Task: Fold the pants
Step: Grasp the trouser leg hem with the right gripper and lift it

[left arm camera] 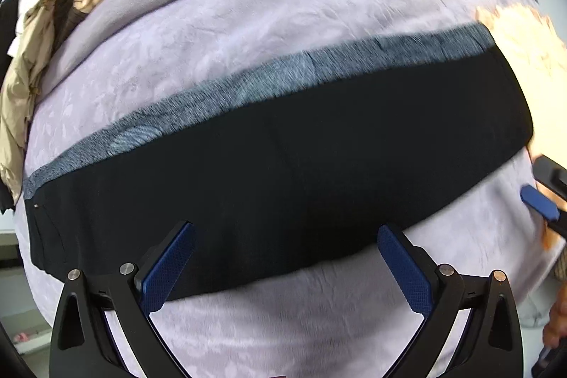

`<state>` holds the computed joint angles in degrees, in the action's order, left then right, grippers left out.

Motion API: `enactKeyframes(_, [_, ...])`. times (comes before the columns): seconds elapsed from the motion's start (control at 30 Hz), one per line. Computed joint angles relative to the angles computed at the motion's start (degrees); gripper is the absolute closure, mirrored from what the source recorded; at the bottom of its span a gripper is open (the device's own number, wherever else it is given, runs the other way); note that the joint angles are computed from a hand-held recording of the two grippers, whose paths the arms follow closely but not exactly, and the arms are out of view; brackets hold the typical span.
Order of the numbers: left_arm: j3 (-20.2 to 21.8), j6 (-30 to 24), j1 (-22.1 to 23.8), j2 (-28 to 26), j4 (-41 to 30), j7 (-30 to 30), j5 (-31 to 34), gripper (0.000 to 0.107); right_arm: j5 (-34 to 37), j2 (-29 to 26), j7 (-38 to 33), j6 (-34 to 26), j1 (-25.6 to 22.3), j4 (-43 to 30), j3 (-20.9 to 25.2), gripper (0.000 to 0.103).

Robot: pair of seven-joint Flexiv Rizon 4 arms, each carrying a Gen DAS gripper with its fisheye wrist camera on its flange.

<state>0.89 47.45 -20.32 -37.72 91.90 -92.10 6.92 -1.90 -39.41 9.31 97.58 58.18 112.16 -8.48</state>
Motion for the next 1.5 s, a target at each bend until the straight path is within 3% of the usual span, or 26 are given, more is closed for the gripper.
enactKeyframes(0.17, [1.28,7.32,-0.43,-2.8,-0.57,-3.06,1.33,0.004,5.55,-3.71,-0.96,7.77,4.92,0.39,-5.78,0.016])
enactKeyframes(0.23, [2.11,7.58,-0.84,-4.42,-1.53,-3.86,1.58,0.004,8.78,-5.7,-1.53,10.95,5.72,-0.16,-6.31,0.024])
enactKeyframes(0.33, [0.81,8.01,0.61,-6.05,-1.46,-3.3,-0.59,0.004,12.52,-8.8,-3.08,15.97,5.25,-1.82,-5.27,0.038])
enactKeyframes(0.47, [0.04,12.28,1.68,-5.87,1.33,-2.44,-2.57,0.004,15.54,-12.94,-5.53,22.16,2.97,-5.51,-2.82,0.039])
enactKeyframes(0.53, [0.38,11.47,1.43,-5.84,1.06,-1.99,-3.05,0.004,17.05,-15.11,-6.06,22.92,1.93,-8.48,-2.11,0.039])
enactKeyframes(0.6, [0.56,8.81,1.14,-5.46,0.12,-1.69,-3.59,0.006,18.35,-16.56,-6.29,21.85,0.93,-11.36,-1.36,0.039])
enactKeyframes(0.63, [0.32,8.35,1.51,-5.2,-0.31,-1.09,-3.9,0.014,18.88,-16.78,-6.55,20.72,0.59,-12.37,-1.08,0.052])
enactKeyframes(0.7, [0.33,10.29,1.73,-4.51,-0.62,-0.43,-3.68,0.016,20.05,-16.58,-7.01,18.94,-0.28,-13.32,0.05,0.085])
enactKeyframes(0.73, [1.17,11.48,1.1,-4.59,-1.21,-0.98,-2.89,0.016,21.58,-17.11,-7.43,21.08,-0.09,-13.88,0.24,0.087])
enactKeyframes(0.83, [4.5,13.51,-1.23,-7.41,-6.42,-4.43,-0.46,0.016,24.13,-15.71,-11.4,21.88,2.3,-13.5,-1.86,0.09])
enactKeyframes(1.0, [5.75,6.0,-3.11,-17.31,-18.25,-5.62,0.87,0.015,25.07,-14.08,-17.56,19.76,3.43,-14.88,-3.38,0.09])
enactKeyframes(1.1, [5.16,8.12,-2.56,-16.02,-16.72,-5.24,1.94,0.016,25.91,-14.24,-19.31,17.24,3.33,-16.66,-3.62,0.09])
enactKeyframes(1.33, [2.3,15.98,2.48,-4.34,0.57,-2.51,-0.25,0.016,25.79,-12.44,-20.69,12.64,7.09,-17.24,-8.85,0.09])
enactKeyframes(1.5, [0.4,16.97,3.38,-4.12,6.03,1.63,-1.65,0.014,20.14,-10.75,-19.09,5.54,11.7,-18.02,-16.11,0.09])
